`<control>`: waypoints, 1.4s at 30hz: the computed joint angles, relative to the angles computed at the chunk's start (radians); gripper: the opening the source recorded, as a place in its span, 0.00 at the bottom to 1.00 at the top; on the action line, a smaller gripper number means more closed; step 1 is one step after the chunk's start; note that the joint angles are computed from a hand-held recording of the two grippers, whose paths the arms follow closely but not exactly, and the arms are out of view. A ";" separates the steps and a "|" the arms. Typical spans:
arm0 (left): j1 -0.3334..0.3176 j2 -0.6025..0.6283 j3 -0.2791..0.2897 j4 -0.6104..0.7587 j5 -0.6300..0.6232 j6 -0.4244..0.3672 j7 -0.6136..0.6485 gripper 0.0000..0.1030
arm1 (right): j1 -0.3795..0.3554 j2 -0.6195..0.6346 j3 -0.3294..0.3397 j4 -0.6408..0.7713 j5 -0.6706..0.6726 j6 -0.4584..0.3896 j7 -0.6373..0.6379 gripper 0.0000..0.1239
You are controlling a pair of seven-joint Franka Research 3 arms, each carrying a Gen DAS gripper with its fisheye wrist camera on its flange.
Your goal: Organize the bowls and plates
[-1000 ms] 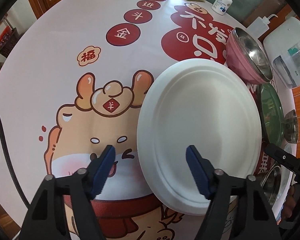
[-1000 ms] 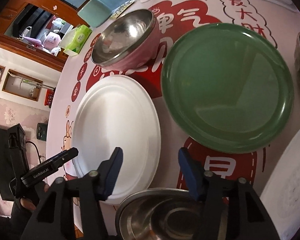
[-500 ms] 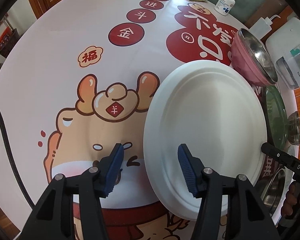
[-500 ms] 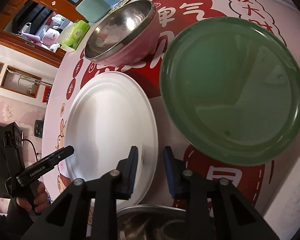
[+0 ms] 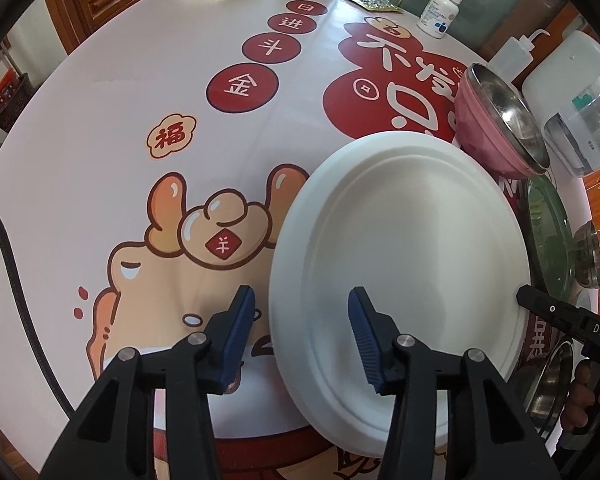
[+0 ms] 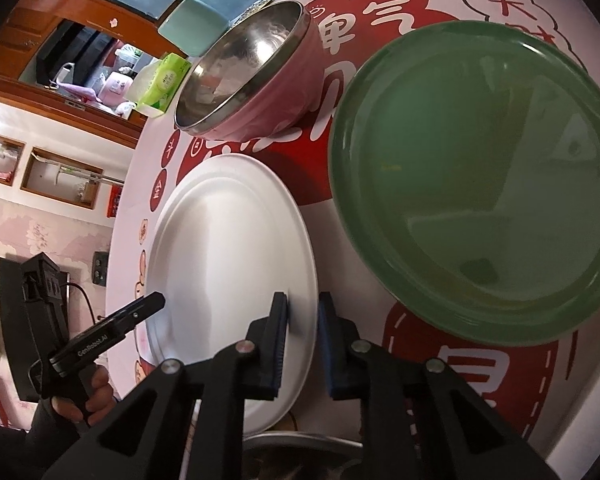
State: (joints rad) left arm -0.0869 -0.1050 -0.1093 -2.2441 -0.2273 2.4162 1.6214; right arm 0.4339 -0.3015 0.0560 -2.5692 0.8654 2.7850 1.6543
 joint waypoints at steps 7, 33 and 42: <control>-0.002 0.005 -0.001 -0.003 -0.021 0.020 0.007 0.40 | 0.006 -0.006 -0.005 -0.002 0.024 -0.005 -0.020 0.12; -0.003 -0.122 0.043 -0.066 -0.026 0.047 -0.015 0.33 | 0.020 -0.031 0.026 0.030 -0.069 0.025 0.079 0.12; -0.016 -0.233 0.079 -0.127 -0.049 0.045 -0.004 0.33 | 0.025 -0.093 0.065 0.015 -0.164 0.052 0.185 0.12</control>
State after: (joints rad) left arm -0.1025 -0.3385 -0.0307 -2.3709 -0.2763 2.4610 1.6177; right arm 0.4585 -0.3943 0.1214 -2.5541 0.7019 2.8369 1.8396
